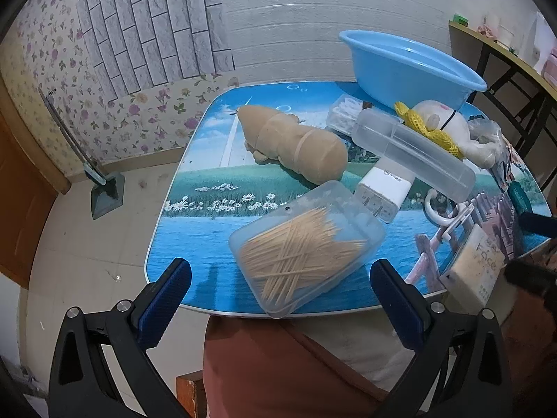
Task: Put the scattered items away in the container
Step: 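Grasp the clear toothpick box with the left tool while the right tool grasps the beige soap box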
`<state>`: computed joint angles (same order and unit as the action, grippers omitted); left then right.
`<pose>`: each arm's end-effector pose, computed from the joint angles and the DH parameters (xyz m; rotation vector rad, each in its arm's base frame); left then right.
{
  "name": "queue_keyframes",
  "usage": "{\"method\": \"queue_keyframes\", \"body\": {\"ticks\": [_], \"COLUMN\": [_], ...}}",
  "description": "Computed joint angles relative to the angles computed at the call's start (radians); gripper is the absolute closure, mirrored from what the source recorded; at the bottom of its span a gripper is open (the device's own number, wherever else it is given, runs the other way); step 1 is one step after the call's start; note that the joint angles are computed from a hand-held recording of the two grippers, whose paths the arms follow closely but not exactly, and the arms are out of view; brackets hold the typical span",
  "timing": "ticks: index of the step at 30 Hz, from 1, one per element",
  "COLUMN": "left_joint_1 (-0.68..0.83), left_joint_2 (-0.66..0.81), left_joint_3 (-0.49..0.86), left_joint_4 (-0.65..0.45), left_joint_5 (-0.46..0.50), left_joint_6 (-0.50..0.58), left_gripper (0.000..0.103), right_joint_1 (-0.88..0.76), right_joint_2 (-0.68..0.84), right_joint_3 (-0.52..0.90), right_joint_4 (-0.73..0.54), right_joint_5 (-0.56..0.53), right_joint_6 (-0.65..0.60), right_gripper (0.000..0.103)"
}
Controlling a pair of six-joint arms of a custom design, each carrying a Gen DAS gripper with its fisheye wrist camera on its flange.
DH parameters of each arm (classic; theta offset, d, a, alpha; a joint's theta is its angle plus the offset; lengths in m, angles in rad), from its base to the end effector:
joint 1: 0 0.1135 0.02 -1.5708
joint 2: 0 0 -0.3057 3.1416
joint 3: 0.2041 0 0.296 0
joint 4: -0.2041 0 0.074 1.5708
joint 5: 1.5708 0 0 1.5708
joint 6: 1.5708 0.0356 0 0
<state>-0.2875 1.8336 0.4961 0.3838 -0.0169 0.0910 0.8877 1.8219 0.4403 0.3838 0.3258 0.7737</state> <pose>0.2766 -0.0812 0.0512 0.4684 2.4815 -0.0577 0.1779 0.2005 0.0457 -0.0216 2.5118 0.2677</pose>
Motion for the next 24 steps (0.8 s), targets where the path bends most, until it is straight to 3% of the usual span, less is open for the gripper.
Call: {"method": "queue_keyframes", "body": {"ticks": [15, 16, 18, 24], "left_joint_1": [0.091, 0.092, 0.091, 0.091], "left_joint_2": [0.085, 0.091, 0.096, 0.128], "left_joint_3": [0.037, 0.039, 0.039, 0.065], "left_joint_4": [0.020, 0.028, 0.043, 0.062], "left_joint_5": [0.120, 0.124, 0.123, 0.146], "left_joint_6": [0.100, 0.113, 0.139, 0.216], "left_gripper": [0.000, 0.000, 0.000, 0.000], "right_joint_1": [0.017, 0.015, 0.005, -0.002], "right_joint_2": [0.126, 0.135, 0.155, 0.161], "right_joint_3": [0.170, 0.182, 0.205, 0.212], "right_joint_4": [-0.121, -0.132, -0.156, -0.164], "right_joint_5": [-0.062, -0.062, -0.078, -0.080], "right_joint_6": [-0.027, -0.029, -0.035, -0.028], "right_gripper": [0.017, 0.020, 0.038, 0.041]}}
